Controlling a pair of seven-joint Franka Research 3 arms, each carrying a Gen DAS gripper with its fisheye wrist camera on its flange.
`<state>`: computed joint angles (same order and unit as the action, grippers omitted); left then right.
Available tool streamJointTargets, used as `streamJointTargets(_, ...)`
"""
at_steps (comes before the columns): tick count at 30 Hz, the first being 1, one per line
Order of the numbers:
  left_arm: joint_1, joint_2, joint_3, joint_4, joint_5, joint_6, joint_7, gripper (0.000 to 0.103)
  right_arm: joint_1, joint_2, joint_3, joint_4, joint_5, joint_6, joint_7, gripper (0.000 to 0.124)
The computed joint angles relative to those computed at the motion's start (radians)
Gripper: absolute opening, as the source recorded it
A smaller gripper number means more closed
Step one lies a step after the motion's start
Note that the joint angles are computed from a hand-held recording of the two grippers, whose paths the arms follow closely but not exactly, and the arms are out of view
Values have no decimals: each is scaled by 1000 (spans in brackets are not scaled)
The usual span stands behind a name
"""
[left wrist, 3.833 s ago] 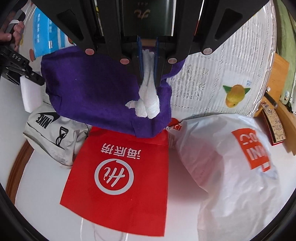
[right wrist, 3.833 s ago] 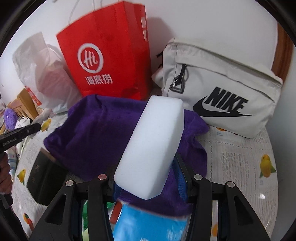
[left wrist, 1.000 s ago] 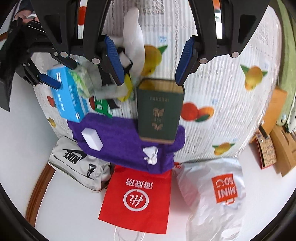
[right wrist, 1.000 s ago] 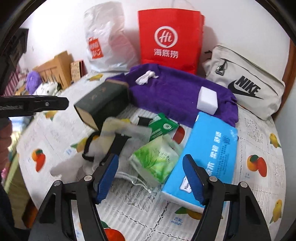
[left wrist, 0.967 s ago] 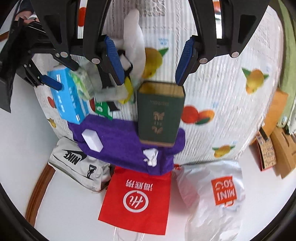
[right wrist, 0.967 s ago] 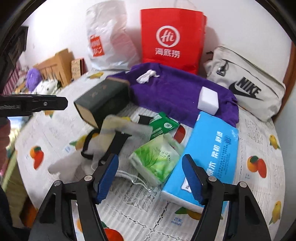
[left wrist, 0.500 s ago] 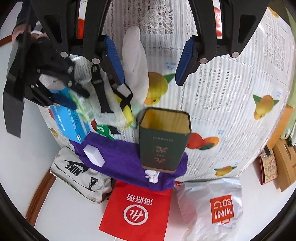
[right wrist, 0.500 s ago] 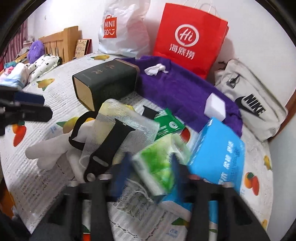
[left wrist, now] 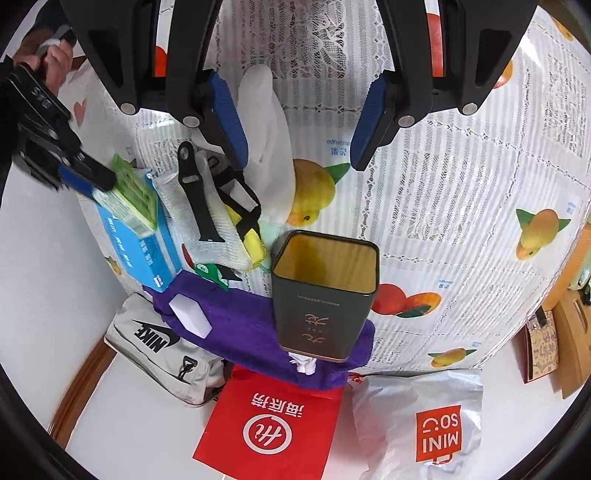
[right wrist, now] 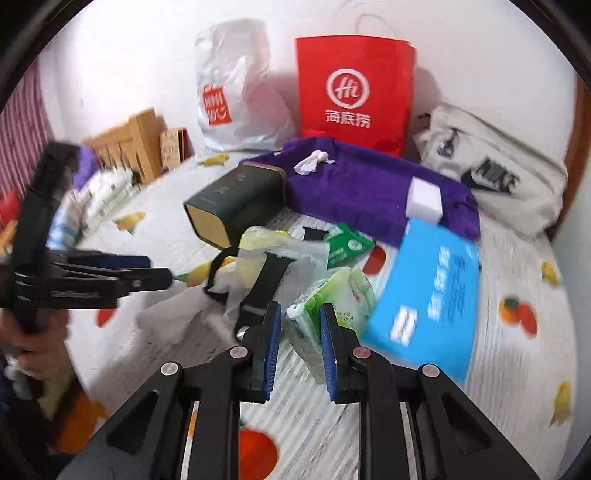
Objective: Organize soft objects
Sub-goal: 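Grasp the small green tissue pack with the right gripper, then grasp the black strap with the left gripper while the right gripper holds the tissue pack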
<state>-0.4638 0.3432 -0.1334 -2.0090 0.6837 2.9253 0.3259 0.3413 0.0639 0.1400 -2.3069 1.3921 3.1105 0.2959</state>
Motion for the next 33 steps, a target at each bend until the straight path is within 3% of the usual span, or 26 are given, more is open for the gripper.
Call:
streamJointTargets(9, 4, 13, -4, -13, -23, 55, 32, 55, 14, -77, -29, -140, 53, 49, 78, 21)
streamJointTargets(14, 6, 22, -14, -8, -62, 50, 69, 55, 15, -37, -26, -104, 147, 85, -6, 22)
streamJointTargets(15, 4, 21, -14, -9, -67, 46, 74, 55, 11, -32, -28, -87, 201, 68, -62, 24)
streamJointTargets(19, -11, 11, 3, -22, -54, 62, 72, 55, 14, -3, -22, -79, 106, 70, 4, 30)
streamJointTargets(22, -11, 10, 6, -24, -53, 62, 76, 55, 8, 37, -10, -37, 160, 68, -61, 33)
streamJointTargets(25, 4, 25, -9, -12, -73, 71, 100, 56, 3, 75, -10, -2, 153, 59, -52, 32)
streamJointTargets(27, 4, 40, -16, 9, -84, 56, 129, 56, -10, 77, -7, -1, 134, 29, -34, 22)
streamJointTargets(33, -23, 67, 9, 52, -72, 63, 149, 55, -6, 10, -9, -47, 210, 4, -128, 22)
